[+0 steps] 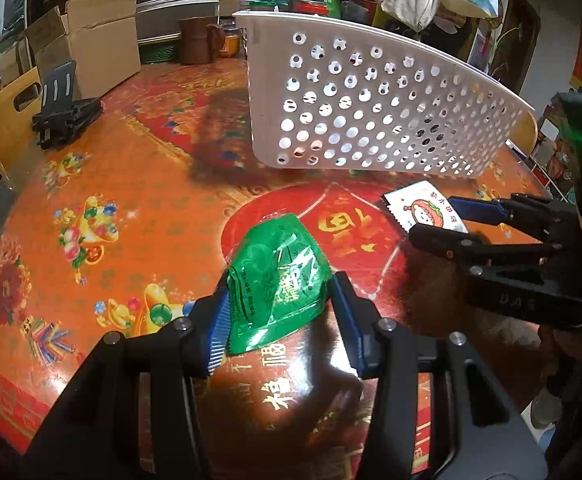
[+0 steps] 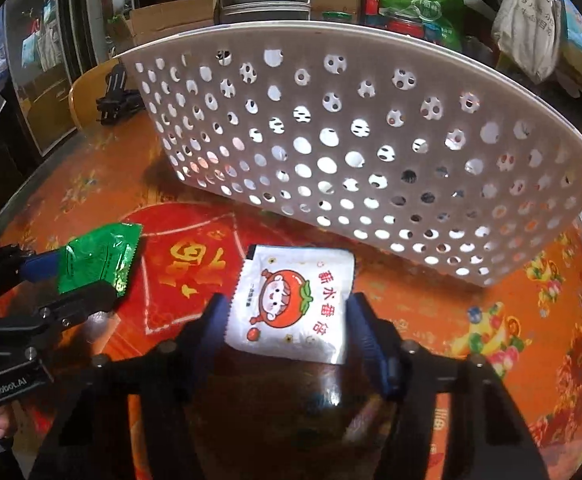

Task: Organize soft objects
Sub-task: 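Grasp the green packet with the left tool while the right tool grasps the white paper packet, then lift both held packets off the table toward the basket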

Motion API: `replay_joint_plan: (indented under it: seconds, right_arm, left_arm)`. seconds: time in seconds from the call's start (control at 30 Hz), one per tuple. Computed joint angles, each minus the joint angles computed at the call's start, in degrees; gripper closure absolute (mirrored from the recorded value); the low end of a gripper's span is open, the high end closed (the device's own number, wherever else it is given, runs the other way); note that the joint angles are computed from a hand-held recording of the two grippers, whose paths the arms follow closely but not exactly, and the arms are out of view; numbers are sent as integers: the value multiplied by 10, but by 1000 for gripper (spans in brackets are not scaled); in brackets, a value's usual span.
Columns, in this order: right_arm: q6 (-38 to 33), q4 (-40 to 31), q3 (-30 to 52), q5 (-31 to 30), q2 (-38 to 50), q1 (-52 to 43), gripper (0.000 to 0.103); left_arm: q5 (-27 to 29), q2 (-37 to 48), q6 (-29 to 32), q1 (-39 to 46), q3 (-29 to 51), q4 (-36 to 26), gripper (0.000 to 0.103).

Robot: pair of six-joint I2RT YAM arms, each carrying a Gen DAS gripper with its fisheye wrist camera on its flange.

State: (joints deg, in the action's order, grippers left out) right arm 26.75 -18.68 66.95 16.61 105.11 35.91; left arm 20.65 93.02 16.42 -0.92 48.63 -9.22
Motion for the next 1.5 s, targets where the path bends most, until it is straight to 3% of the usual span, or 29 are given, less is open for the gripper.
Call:
replay_joint_plan:
  seconds: [0.13, 0.2, 0.5, 0.83, 1.23, 1.27, 1.3, 1.37, 1.5]
  right_arm:
    - [-4, 12, -20, -7, -17, -2, 57]
    - [-4, 20, -42, -8, -35, -4, 76]
    - [-8, 47, -95, -25, -81, -17, 96]
    - [-5, 56, -146, 1, -162, 11, 99]
    - [3, 9, -168, 51, -274, 36, 99]
    - [2, 5, -169, 53, -282, 36, 99]
    - [2, 1, -171, 56, -292, 36, 99]
    - [1, -7, -173, 62, -307, 38, 99]
    - [0, -17, -172, 68, -325, 35, 99]
  left_arm:
    - [-5, -3, -1, -3, -4, 4, 58]
    - [-4, -2, -1, -2, -4, 4, 58]
    - [-3, -4, -3, -4, -6, 6, 58]
    - [6, -12, -10, 2, -10, 9, 59]
    - [28, -47, -13, 16, -11, -8, 64]
    - [30, -53, -14, 17, -11, -10, 72]
    - [31, -55, -13, 17, -10, -12, 91]
    - [54, -48, -10, 24, 6, -40, 93]
    - [46, -36, -8, 22, 13, -42, 93]
